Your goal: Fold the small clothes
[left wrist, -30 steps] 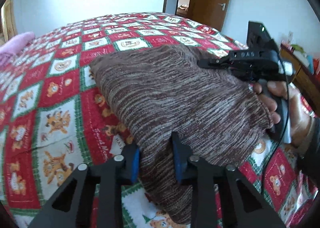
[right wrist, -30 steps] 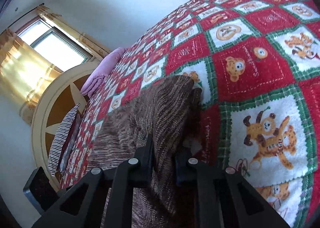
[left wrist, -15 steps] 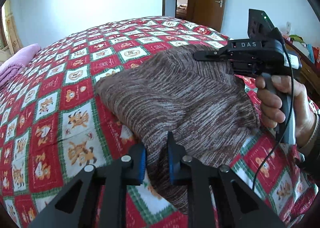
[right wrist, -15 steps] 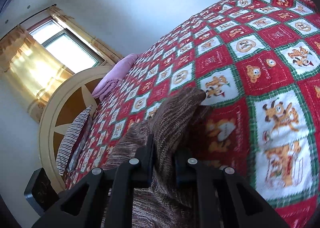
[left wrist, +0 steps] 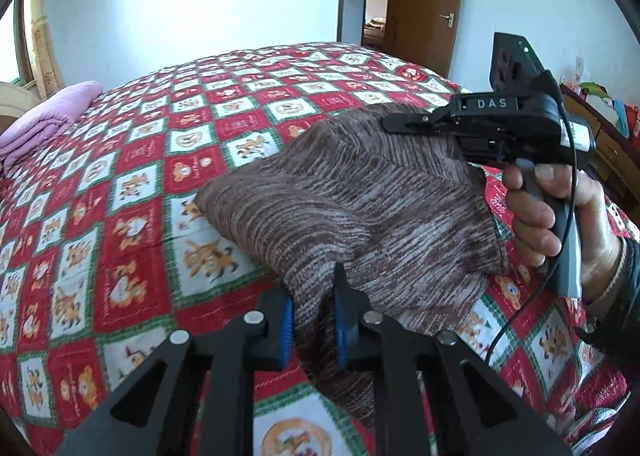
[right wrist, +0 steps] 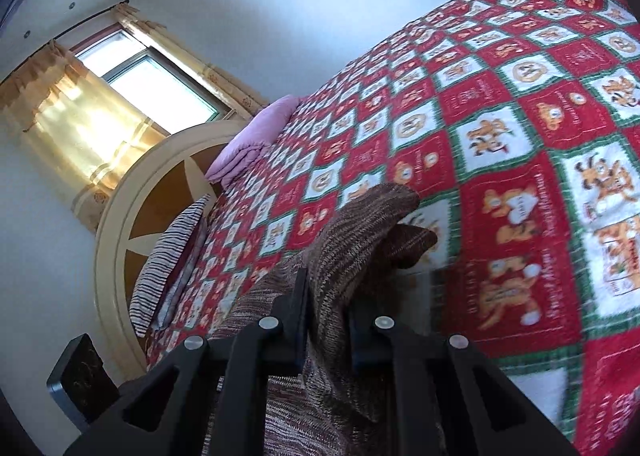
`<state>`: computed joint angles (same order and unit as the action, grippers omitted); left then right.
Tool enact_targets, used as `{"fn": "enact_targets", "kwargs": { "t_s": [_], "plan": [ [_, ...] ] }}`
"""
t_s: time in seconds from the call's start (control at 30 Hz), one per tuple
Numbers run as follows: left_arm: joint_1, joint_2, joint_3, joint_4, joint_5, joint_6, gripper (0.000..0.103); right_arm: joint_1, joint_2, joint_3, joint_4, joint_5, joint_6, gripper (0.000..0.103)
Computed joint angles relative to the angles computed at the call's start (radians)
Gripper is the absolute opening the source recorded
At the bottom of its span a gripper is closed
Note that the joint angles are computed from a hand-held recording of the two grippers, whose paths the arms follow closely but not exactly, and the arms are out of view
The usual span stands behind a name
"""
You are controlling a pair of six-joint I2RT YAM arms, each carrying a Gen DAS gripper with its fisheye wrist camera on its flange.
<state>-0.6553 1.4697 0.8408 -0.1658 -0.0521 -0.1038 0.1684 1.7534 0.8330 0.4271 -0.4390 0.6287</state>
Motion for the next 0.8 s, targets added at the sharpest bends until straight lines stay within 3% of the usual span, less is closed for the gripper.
{"fn": "enact_targets", "kwargs": {
  "t_s": [0.8],
  "plan": [
    [0.269,-0.409,-0.244,-0.122,0.054,0.072,0.016,0.302,0.166,0.218,0.024,0.079,0.099,0.015]
  ]
}}
